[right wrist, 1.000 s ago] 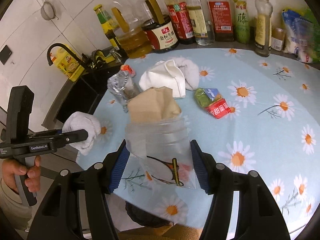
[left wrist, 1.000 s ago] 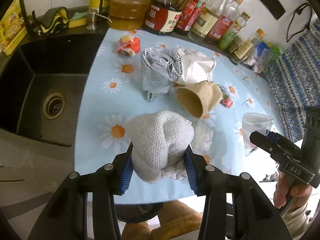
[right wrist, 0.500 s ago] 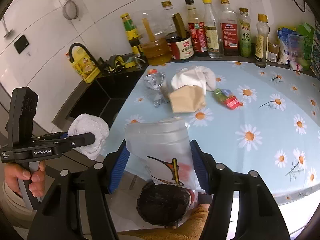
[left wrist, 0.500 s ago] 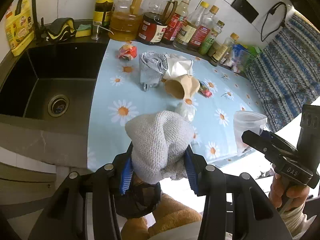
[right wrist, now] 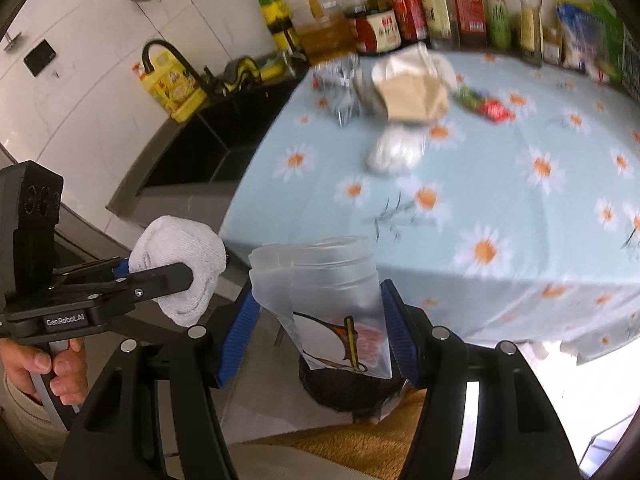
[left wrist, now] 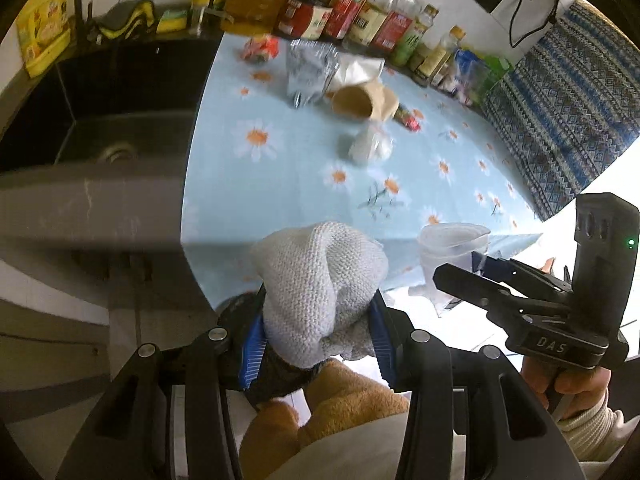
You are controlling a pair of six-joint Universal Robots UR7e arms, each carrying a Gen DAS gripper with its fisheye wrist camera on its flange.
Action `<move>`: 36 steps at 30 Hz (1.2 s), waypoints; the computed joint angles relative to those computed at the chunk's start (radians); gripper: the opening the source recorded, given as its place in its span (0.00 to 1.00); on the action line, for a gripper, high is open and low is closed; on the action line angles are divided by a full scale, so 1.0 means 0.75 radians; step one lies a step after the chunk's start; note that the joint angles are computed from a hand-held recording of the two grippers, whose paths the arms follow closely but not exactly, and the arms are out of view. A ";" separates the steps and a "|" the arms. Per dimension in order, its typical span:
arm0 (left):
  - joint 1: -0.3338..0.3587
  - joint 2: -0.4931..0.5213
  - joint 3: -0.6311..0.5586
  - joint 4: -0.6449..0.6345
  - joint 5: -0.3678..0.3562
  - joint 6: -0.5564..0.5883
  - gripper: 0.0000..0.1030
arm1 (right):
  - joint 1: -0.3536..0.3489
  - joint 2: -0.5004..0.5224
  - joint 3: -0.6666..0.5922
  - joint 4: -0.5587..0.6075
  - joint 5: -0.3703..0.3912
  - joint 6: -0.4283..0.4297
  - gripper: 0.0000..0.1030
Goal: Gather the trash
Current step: 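Lower both held items over the black trash bin and open both grippers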
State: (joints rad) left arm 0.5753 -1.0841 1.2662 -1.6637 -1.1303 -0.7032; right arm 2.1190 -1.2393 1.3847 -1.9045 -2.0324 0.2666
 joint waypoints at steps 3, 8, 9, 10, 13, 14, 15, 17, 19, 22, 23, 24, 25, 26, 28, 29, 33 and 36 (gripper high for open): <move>0.012 -0.037 0.076 -0.011 -0.035 -0.039 0.42 | -0.019 -0.020 0.053 0.027 0.027 0.054 0.59; 0.050 -0.077 0.195 -0.037 -0.125 -0.088 0.42 | -0.048 -0.042 0.138 0.053 0.029 0.125 0.59; 0.057 -0.082 0.217 -0.041 -0.135 -0.095 0.42 | -0.056 -0.050 0.162 0.051 0.030 0.139 0.59; 0.061 -0.083 0.232 -0.040 -0.138 -0.103 0.42 | -0.064 -0.054 0.176 0.051 0.035 0.151 0.59; 0.076 -0.093 0.291 -0.023 -0.141 -0.119 0.42 | -0.100 -0.078 0.248 0.028 0.071 0.201 0.59; 0.086 -0.099 0.315 -0.033 -0.158 -0.123 0.42 | -0.113 -0.085 0.272 0.023 0.075 0.222 0.59; 0.091 -0.102 0.331 -0.035 -0.168 -0.131 0.42 | -0.122 -0.088 0.290 0.026 0.069 0.235 0.59; 0.110 -0.103 0.364 -0.031 -0.189 -0.140 0.42 | -0.145 -0.089 0.311 0.048 0.077 0.268 0.59; 0.126 -0.106 0.399 -0.045 -0.214 -0.144 0.42 | -0.168 -0.094 0.342 0.049 0.108 0.301 0.59; 0.147 -0.108 0.446 -0.072 -0.234 -0.141 0.42 | -0.194 -0.094 0.373 0.035 0.129 0.338 0.59; 0.155 -0.105 0.455 -0.079 -0.241 -0.143 0.42 | -0.208 -0.096 0.389 0.023 0.145 0.352 0.59; 0.163 -0.101 0.464 -0.085 -0.249 -0.146 0.42 | -0.221 -0.093 0.399 0.016 0.155 0.366 0.59; 0.173 -0.094 0.474 -0.099 -0.261 -0.147 0.42 | -0.229 -0.092 0.411 0.006 0.159 0.372 0.59; 0.182 -0.092 0.488 -0.113 -0.268 -0.145 0.42 | -0.239 -0.085 0.421 -0.009 0.157 0.373 0.59; 0.198 -0.083 0.505 -0.122 -0.269 -0.142 0.42 | -0.252 -0.068 0.432 -0.030 0.138 0.369 0.59; 0.205 -0.082 0.519 -0.132 -0.266 -0.138 0.42 | -0.259 -0.062 0.445 -0.053 0.130 0.366 0.59; 0.230 -0.069 0.544 -0.142 -0.275 -0.128 0.42 | -0.298 -0.049 0.491 -0.111 0.149 0.391 0.59; 0.242 -0.060 0.543 -0.128 -0.266 -0.119 0.46 | -0.322 -0.057 0.518 -0.136 0.175 0.402 0.60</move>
